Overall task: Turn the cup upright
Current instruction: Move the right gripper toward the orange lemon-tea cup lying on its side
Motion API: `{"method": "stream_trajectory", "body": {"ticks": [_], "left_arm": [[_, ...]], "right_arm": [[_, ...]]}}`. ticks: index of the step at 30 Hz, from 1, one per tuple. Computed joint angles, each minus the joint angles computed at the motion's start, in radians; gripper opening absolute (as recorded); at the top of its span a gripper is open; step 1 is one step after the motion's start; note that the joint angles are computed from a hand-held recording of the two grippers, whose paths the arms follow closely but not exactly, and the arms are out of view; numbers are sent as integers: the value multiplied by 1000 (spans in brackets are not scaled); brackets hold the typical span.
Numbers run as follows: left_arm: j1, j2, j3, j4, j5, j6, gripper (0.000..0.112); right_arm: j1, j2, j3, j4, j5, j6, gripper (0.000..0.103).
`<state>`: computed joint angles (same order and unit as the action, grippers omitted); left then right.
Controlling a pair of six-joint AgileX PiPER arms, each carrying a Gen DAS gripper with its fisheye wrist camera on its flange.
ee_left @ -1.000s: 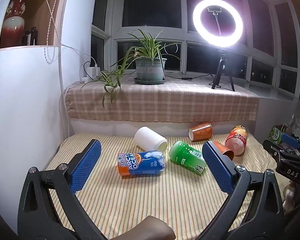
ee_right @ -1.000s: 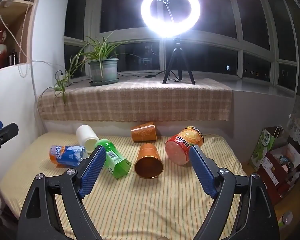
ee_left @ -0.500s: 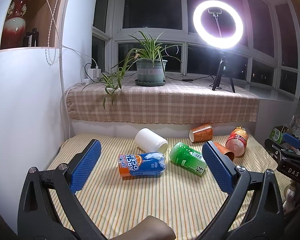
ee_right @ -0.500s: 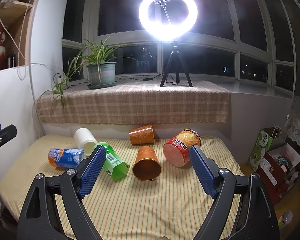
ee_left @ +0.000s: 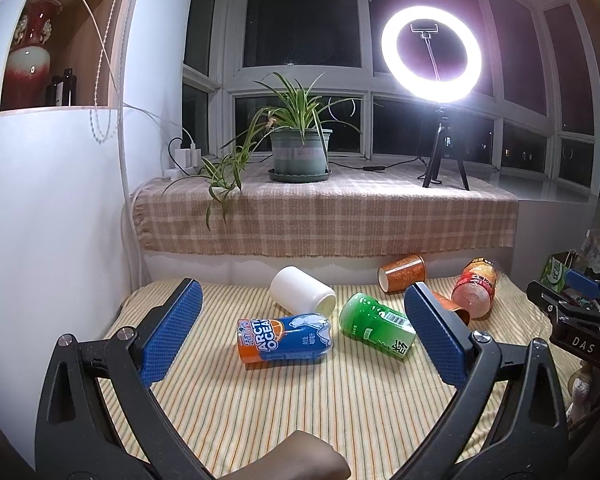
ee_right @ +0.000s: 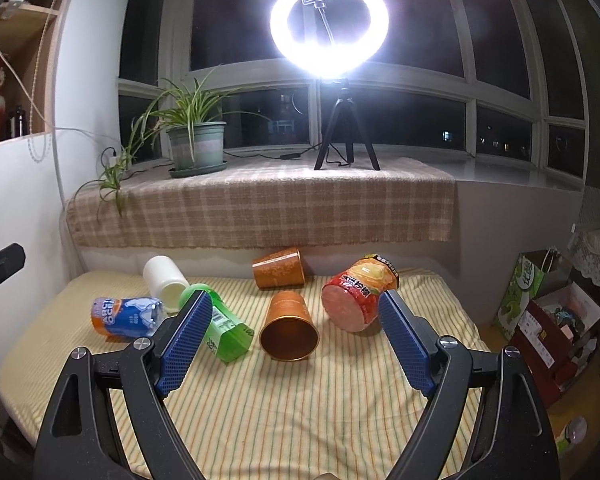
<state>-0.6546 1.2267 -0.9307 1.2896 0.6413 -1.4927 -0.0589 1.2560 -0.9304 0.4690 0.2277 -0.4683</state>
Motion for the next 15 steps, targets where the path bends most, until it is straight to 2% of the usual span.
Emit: {"method": "stream_trajectory", "body": {"ticks": [15], "left_arm": [[0,28,12,41,-2,-48,103]], "right_arm": [[-27,44,-11,52,18,-36,85]]}}
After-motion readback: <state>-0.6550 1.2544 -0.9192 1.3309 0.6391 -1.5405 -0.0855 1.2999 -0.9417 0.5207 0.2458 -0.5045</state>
